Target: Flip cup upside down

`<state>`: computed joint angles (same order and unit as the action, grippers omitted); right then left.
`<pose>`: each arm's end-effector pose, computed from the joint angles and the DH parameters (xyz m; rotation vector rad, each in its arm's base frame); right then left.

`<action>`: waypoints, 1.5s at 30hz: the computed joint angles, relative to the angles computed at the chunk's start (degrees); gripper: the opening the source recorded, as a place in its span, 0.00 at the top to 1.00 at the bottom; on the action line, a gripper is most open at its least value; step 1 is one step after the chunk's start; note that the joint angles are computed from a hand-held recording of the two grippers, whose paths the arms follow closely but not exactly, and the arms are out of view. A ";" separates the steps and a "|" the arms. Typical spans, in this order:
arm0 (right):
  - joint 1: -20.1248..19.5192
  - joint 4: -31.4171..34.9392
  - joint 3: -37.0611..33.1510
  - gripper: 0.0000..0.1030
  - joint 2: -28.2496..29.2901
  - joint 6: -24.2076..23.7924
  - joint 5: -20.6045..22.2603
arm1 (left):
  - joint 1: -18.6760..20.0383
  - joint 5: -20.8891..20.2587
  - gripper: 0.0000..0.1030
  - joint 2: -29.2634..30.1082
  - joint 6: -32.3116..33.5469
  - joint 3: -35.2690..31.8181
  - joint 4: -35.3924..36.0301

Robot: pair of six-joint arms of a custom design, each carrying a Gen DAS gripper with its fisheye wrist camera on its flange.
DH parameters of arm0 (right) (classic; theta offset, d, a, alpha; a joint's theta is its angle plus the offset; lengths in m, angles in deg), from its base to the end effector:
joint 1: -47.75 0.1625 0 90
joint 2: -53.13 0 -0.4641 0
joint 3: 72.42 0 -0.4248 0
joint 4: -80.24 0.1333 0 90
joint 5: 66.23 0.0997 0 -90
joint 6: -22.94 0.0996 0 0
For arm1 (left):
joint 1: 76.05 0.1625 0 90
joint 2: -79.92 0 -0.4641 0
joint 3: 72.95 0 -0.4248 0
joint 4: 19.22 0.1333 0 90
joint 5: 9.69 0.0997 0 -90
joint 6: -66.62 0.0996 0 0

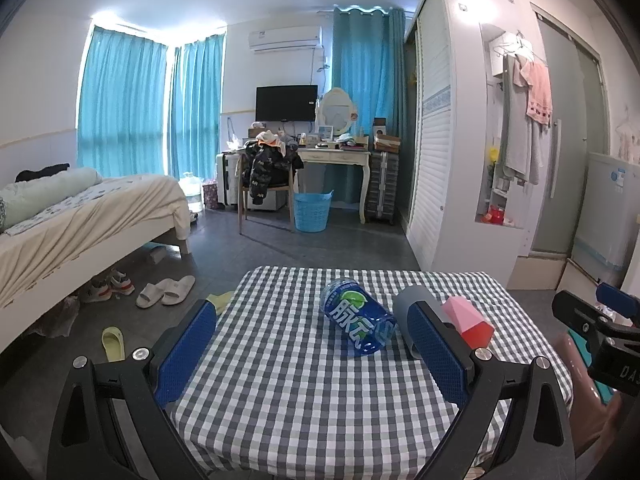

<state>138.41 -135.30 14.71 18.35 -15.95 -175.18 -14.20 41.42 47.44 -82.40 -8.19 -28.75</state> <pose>0.1097 -0.7585 0.1591 0.4621 -2.0485 1.3482 -0.1970 -0.7833 0.0629 0.6058 2.0646 -1.3743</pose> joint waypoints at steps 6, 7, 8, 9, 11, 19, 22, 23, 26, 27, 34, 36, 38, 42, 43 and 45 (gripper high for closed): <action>0.07 -0.20 0.29 0.00 0.11 -0.27 -0.09 | -0.05 -0.16 0.04 0.00 -0.07 0.30 -0.24; 0.07 -0.21 0.30 0.00 0.11 -0.24 -0.10 | -0.03 -0.23 0.04 -0.03 -0.07 0.31 -0.22; 0.06 -0.12 0.35 0.00 0.08 -0.15 -0.04 | 0.00 -0.15 0.04 -0.08 -0.15 0.43 -0.39; 0.06 -0.14 0.35 0.00 0.10 -0.22 -0.05 | -0.02 -0.14 0.04 -0.04 -0.26 0.27 -0.10; 0.03 -0.11 0.40 0.00 0.07 -0.27 0.00 | -0.02 -0.23 0.04 -0.02 -0.18 0.33 -0.22; 0.04 0.22 0.36 0.00 0.01 -0.32 -0.01 | 0.00 -0.43 0.04 -0.10 -0.55 0.56 -0.02; 0.15 0.71 0.05 0.00 0.00 -0.34 -0.16 | 0.04 -0.67 0.04 0.04 -0.59 0.35 0.25; 0.16 0.74 0.01 0.00 0.02 -0.30 -0.13 | 0.05 -0.72 0.04 0.08 -0.61 0.27 0.37; 0.14 0.70 0.00 0.00 0.11 -0.31 -0.11 | 0.10 -0.97 0.04 0.25 -0.90 -0.26 0.91; 0.14 0.70 0.00 0.00 0.11 -0.31 -0.11 | 0.17 -0.99 0.04 0.33 -0.99 -0.45 1.08; 0.31 2.08 -1.06 0.00 0.71 -0.89 -0.17 | 0.80 -1.11 0.04 1.13 -2.05 -2.53 3.37; 0.37 2.58 -1.60 0.00 1.03 -0.96 -0.38 | 1.01 -0.95 0.04 1.35 -2.26 -3.12 4.04; 0.49 2.93 -2.30 0.00 1.44 -1.03 -0.75 | 1.29 -0.65 0.04 1.43 -2.47 -3.47 4.51; 0.74 3.61 -3.67 0.00 2.31 -1.18 -1.50 | 2.01 0.27 0.04 1.75 -2.95 -5.02 6.14; 0.85 3.88 -4.16 0.00 2.59 -1.30 -1.72 | 2.28 0.38 0.04 1.74 -2.75 -5.34 6.09; 1.19 4.65 -5.54 0.00 3.46 -1.80 -2.42 | 2.75 0.18 0.04 2.08 -2.66 -6.70 6.55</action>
